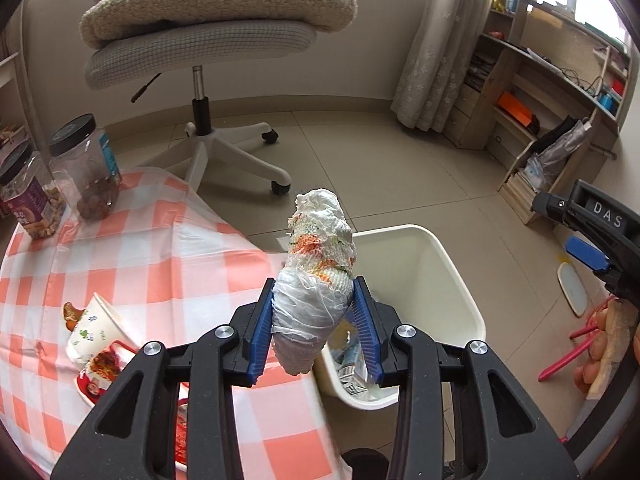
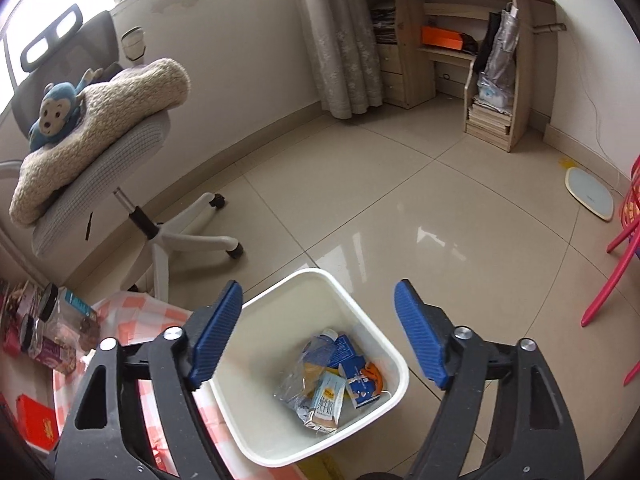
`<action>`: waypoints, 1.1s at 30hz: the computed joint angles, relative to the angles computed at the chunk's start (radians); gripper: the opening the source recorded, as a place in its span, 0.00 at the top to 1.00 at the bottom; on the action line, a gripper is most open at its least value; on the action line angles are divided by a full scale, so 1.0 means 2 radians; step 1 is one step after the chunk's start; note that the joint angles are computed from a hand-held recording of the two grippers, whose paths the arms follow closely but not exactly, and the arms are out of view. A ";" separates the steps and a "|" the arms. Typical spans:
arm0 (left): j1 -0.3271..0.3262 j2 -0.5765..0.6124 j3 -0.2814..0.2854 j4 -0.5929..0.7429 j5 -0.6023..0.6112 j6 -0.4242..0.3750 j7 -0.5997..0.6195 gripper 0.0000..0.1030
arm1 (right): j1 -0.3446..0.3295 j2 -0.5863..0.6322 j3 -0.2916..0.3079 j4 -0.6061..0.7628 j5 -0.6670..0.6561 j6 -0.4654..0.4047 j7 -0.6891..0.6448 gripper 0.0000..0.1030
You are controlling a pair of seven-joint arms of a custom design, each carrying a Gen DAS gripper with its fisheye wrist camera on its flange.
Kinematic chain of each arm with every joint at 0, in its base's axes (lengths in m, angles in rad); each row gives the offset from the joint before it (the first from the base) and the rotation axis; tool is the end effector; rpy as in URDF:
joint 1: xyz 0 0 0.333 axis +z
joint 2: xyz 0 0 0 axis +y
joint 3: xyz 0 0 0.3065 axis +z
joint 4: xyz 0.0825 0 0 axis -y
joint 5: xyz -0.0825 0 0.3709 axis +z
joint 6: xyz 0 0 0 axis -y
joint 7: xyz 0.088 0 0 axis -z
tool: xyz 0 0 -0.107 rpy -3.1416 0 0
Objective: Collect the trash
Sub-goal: 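Carry the orange peel and crumpled tissue over the white bin and release both, then move both grippers back over the table toward the paper cup and red bag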
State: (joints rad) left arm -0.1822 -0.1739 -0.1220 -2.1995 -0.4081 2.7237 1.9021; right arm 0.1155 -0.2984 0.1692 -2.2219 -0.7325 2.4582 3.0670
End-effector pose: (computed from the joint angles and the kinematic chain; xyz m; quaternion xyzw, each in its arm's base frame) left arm 0.5117 -0.1486 0.5318 -0.5434 0.7582 -0.3279 0.1497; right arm 0.4743 0.1467 0.5498 -0.3678 0.8421 -0.2874 0.2701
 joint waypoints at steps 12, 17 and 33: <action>-0.013 0.028 -0.021 0.023 -0.004 -0.026 0.016 0.42 | -0.014 -0.018 -0.002 -0.018 -0.004 -0.022 0.016 0.12; 0.001 -0.001 -0.017 -0.016 0.049 0.020 0.002 0.35 | -0.005 -0.003 0.008 0.002 -0.017 -0.042 -0.003 0.12; 0.075 -0.027 0.025 -0.052 0.153 0.015 -0.032 0.25 | 0.104 0.120 0.007 0.122 -0.016 -0.071 -0.129 0.07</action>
State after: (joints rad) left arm -0.0318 -0.2277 -0.0710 -2.3033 -0.1031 2.7530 1.8380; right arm 0.3233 -0.0584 0.1839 -1.9787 -0.7655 2.3171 2.8091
